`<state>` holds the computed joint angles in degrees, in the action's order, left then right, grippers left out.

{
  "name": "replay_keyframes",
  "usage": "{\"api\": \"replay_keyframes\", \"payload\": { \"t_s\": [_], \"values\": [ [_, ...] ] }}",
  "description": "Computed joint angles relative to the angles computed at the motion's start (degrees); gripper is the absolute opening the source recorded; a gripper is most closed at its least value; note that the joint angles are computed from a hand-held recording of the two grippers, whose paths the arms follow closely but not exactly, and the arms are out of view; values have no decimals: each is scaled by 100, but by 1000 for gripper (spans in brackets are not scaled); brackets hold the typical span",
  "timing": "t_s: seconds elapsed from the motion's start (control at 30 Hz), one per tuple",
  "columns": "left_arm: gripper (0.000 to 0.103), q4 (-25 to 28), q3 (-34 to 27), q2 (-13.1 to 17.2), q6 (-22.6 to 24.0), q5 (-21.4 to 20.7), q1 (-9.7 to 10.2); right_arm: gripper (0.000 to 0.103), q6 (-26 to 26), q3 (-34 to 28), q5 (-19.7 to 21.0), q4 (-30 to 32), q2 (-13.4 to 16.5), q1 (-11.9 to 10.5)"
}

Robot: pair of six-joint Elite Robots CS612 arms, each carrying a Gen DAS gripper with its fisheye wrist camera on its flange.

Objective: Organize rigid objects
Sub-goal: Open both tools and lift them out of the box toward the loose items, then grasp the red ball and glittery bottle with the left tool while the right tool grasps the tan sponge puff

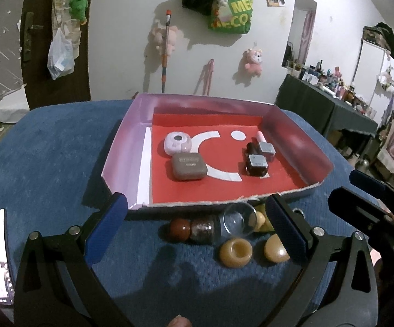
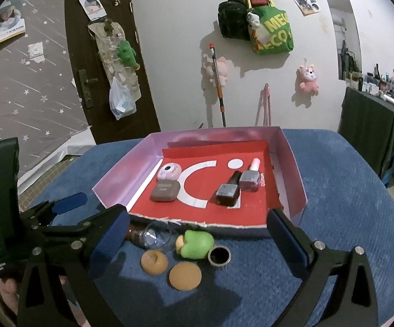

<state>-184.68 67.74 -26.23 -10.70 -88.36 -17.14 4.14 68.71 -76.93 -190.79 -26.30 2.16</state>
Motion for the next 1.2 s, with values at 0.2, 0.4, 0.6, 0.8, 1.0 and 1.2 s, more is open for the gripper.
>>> {"api": "replay_keyframes", "payload": {
  "t_s": [0.2,0.4,0.6,0.8,1.0,1.2],
  "values": [
    [103,-35,200,-68,78,25,-18,101,0,160,98,19,-44,-10],
    [103,12,346,-111,53,-21,-9,96,-13,284,116,62,-65,0],
    [103,55,451,-121,27,-34,2,96,-25,385,114,129,-73,16],
    [103,125,553,-135,-33,-101,23,95,-30,460,140,216,-77,27],
    [103,247,620,-131,-116,-156,53,91,-23,510,75,345,-65,45],
    [103,398,633,-107,-211,-281,87,90,-24,505,65,525,-32,45]
  ]
}}
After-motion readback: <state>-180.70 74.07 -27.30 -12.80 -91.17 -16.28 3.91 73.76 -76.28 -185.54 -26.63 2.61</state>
